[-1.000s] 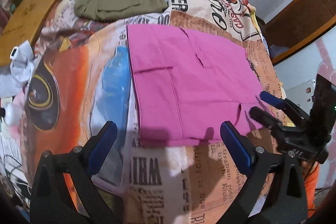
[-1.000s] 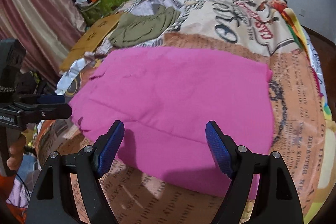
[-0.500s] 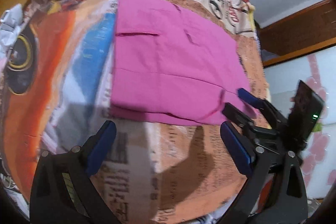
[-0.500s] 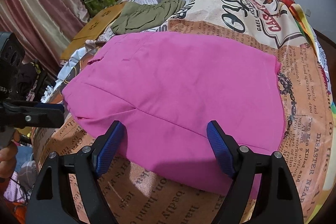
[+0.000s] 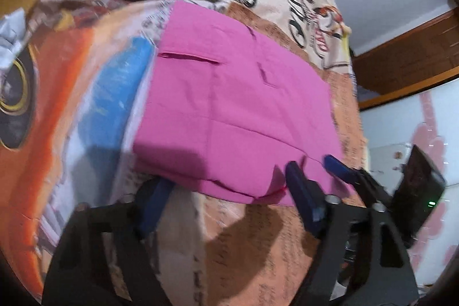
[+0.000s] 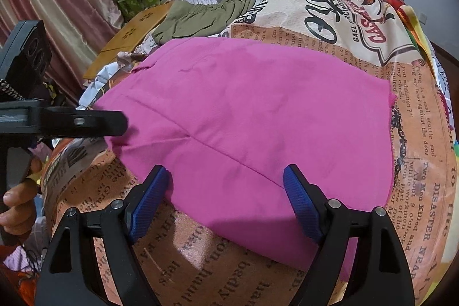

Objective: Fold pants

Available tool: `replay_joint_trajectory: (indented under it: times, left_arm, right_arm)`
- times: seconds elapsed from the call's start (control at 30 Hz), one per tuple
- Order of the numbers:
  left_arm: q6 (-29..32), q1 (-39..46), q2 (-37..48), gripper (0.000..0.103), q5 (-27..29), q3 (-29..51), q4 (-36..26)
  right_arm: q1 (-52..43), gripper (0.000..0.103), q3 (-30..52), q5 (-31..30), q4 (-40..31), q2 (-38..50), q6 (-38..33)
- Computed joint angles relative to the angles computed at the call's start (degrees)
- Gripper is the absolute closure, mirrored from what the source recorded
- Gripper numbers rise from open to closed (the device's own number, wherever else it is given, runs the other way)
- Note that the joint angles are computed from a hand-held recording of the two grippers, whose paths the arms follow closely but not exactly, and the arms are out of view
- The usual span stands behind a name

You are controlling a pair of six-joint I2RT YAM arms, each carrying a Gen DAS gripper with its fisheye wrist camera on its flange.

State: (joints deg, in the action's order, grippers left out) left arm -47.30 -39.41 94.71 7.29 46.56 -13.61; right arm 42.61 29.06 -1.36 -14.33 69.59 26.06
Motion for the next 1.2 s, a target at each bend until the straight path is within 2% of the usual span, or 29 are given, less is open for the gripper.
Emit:
replay_joint_trajectory:
  times: [0.23, 0.27, 0.3, 0.43, 0.53, 0.6, 0.7, 0.93, 1.13, 1.2]
  left_arm:
    - [0.06, -0.36, 1.99, 0.068, -7.11, 1.33, 0.47]
    - [0.39, -0.43, 1.95, 0.07, -7.75, 1.17, 1.12]
    - [0.67, -0.53, 1.96, 0.08, -8.89, 1.26, 1.2]
    - [2.35, 0.32, 0.56, 0.081, -8.51, -0.37, 2.56]
    - [4.36, -0.57, -0.91, 0.083, -11.6, -0.84, 1.33]
    - [5.43, -1.61, -2.01, 0.084, -15.35, -0.6, -0.82]
    - [7.0, -2.8, -3.83, 0.085, -21.2, -0.72, -3.7]
    - [11.76, -8.47, -7.21, 0.085, -40.48, -0.91, -10.46]
    - [15.24, -13.37, -8.14, 0.086, -47.97, 1.69, -12.21]
    - [16.34, -14.59, -8.2, 0.087, -48.83, 3.61, -12.91]
  right_arm:
    - [-0.48, 0.022, -0.55, -0.7, 0.77, -0.08, -0.31]
    - [-0.43, 0.022, -0.57, -0.69, 0.76, -0.17, -0.23]
    - [-0.45, 0.022, -0.57, -0.69, 0.7, -0.27, -0.22]
    - [-1.36, 0.022, -0.63, -2.01, 0.53, -0.88, 0.01]
    - [-4.6, 0.022, -1.62, -7.15, 1.29, -2.58, 0.8]
    - [-5.95, 0.022, -1.79, -8.25, 0.55, -3.95, 1.89]
    - [-6.45, 0.022, -2.38, -6.82, -1.45, -6.76, 2.32]
    - [-6.51, 0.022, -4.37, -2.12, -8.28, -10.75, 1.73]
    - [-5.08, 0.022, -6.6, 0.21, -7.97, -12.74, 2.4]
    - [-5.24, 0.021, -6.59, 0.03, -7.38, -12.27, 2.68]
